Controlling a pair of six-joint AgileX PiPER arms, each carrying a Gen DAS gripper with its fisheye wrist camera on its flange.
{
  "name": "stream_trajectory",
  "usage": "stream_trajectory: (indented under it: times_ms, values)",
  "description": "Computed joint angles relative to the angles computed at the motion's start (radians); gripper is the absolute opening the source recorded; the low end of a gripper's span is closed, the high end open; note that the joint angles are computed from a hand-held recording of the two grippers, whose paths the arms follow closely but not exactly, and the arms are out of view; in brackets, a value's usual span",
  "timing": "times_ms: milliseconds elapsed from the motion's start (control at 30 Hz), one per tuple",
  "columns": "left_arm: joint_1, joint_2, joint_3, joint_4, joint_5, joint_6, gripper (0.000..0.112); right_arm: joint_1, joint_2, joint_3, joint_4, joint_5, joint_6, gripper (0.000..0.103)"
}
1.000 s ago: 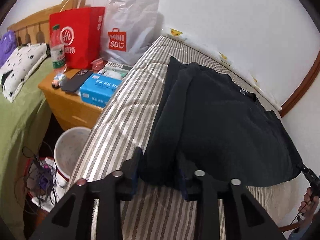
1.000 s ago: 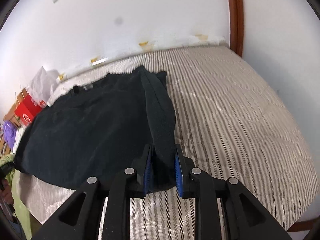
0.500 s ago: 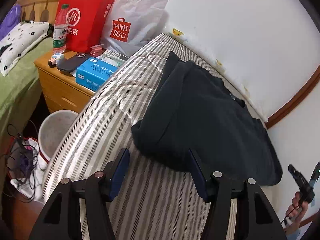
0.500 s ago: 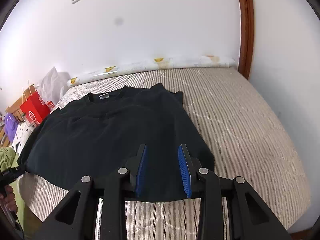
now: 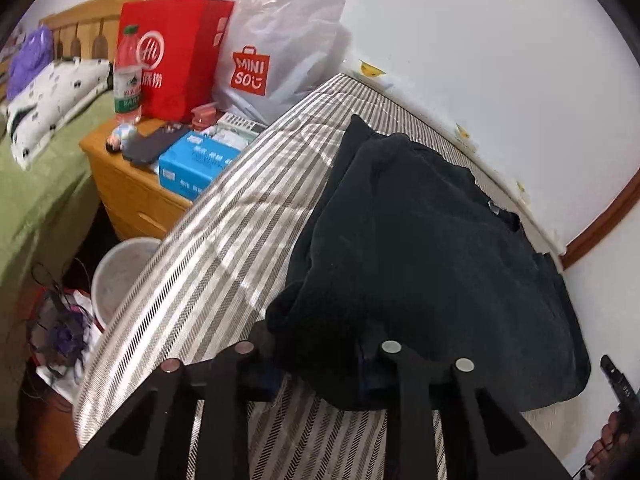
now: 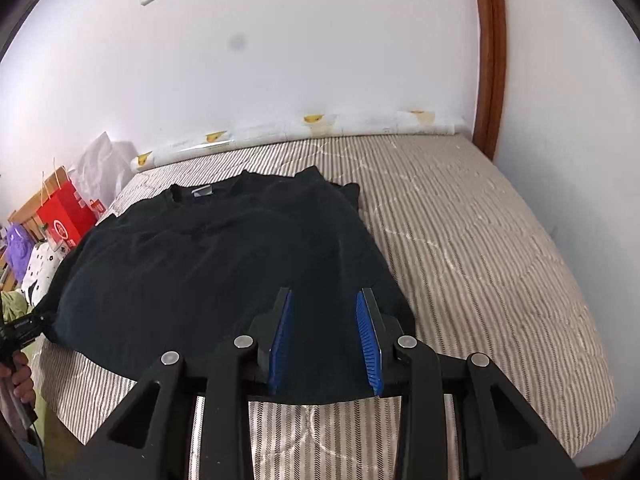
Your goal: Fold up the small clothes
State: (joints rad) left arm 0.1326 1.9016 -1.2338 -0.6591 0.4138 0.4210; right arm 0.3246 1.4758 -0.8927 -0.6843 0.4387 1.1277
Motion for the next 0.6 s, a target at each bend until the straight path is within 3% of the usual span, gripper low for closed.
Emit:
stream_trajectory:
  times_ms: [167, 233, 433, 600]
  values:
    - [-0.109, -0.091, 0.022, 0.381, -0.088, -0.298, 0.016, 0.003, 0.027, -0.008, 0.031, -0.044, -0.037, 0.033]
    - [-0.141, -0.123, 0.017, 0.468, -0.091, -0.373, 0.016, 0.009, 0.035, -0.012, 0.036, -0.055, -0.044, 0.033]
    - [-0.223, -0.163, -0.073, 0.563, -0.034, -0.475, 0.015, 0.023, 0.011, 0.003, 0.073, -0.087, -0.085, 0.033]
    - [-0.318, -0.144, -0.206, 0.533, 0.040, -0.466, 0.014, 0.020, -0.036, 0.027, 0.095, -0.075, -0.107, 0.033]
